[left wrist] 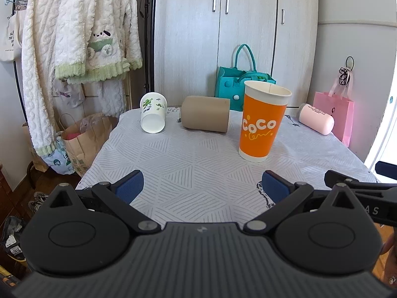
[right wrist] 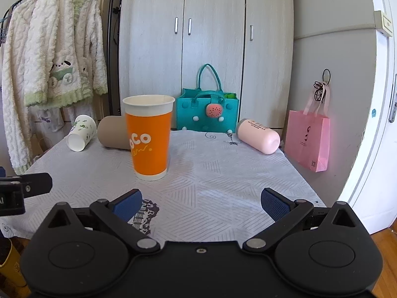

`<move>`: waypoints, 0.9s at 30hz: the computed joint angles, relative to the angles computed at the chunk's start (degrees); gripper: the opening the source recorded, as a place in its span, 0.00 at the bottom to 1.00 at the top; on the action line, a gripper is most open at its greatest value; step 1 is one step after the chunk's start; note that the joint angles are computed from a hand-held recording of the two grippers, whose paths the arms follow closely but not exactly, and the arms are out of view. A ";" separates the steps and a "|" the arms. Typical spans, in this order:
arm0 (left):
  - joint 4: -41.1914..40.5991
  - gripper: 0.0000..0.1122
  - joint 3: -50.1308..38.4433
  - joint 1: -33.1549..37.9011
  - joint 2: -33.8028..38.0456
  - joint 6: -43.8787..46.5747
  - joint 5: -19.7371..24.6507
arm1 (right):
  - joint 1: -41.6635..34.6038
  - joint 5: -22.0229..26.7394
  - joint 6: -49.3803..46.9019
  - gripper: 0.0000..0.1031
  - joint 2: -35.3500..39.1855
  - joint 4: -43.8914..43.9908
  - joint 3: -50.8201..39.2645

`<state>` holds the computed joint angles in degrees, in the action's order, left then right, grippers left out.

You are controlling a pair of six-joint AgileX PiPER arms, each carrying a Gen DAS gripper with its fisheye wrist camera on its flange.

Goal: Flip cup upright

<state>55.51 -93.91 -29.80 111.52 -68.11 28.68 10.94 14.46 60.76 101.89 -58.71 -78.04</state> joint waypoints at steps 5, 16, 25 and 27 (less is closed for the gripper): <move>-0.76 0.92 -0.04 0.39 -0.05 1.43 -0.44 | 0.02 -0.35 -0.26 1.00 0.02 0.66 0.03; -1.77 0.92 -0.54 0.18 0.49 3.41 0.81 | 1.08 -0.05 7.25 1.00 -0.65 -8.15 1.67; -0.16 0.92 0.32 0.15 0.02 2.03 0.29 | 1.10 0.02 7.92 1.00 -0.86 -8.76 2.15; 1.52 0.92 0.81 -0.01 -0.11 0.76 0.19 | 1.09 -0.02 7.78 1.00 -0.84 -8.64 2.13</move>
